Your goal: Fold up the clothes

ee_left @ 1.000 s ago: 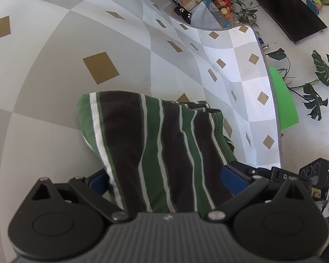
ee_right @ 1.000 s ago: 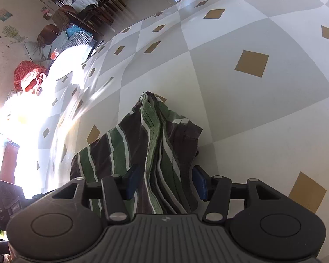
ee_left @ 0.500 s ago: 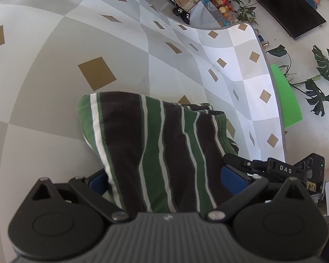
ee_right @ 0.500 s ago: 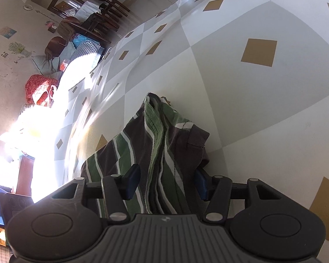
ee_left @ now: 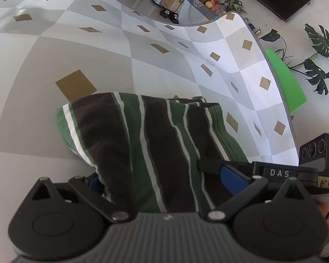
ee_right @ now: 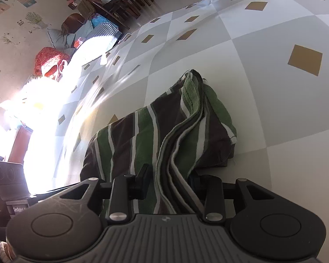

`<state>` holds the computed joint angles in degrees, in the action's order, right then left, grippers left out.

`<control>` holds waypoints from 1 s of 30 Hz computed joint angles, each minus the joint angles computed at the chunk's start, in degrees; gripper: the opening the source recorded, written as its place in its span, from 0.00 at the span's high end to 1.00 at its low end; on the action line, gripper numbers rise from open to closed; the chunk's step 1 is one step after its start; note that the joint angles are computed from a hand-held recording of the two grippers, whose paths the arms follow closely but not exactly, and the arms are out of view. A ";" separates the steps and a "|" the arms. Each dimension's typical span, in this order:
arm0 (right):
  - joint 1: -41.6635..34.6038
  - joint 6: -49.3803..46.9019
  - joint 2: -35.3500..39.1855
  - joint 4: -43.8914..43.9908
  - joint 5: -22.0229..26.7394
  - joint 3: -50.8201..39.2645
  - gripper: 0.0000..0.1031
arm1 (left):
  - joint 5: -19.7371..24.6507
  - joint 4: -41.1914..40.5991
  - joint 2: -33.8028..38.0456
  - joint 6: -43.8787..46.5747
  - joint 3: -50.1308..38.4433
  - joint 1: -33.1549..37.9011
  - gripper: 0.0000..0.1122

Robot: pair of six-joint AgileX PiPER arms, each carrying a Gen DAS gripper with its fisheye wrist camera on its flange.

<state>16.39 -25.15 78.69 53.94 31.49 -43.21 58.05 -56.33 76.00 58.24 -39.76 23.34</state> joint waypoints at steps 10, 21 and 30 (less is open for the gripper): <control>4.58 5.78 -0.59 -10.64 -3.67 -0.96 0.75 | -6.90 3.43 -5.93 -4.00 2.48 -4.09 0.48; 7.74 8.79 -1.20 -16.27 -6.05 -0.60 0.73 | -9.93 7.22 -8.39 -6.14 3.28 -7.80 0.22; 12.07 19.39 -1.11 -29.79 -8.26 -1.64 0.80 | -18.34 15.96 -12.11 -15.18 4.50 -15.42 0.51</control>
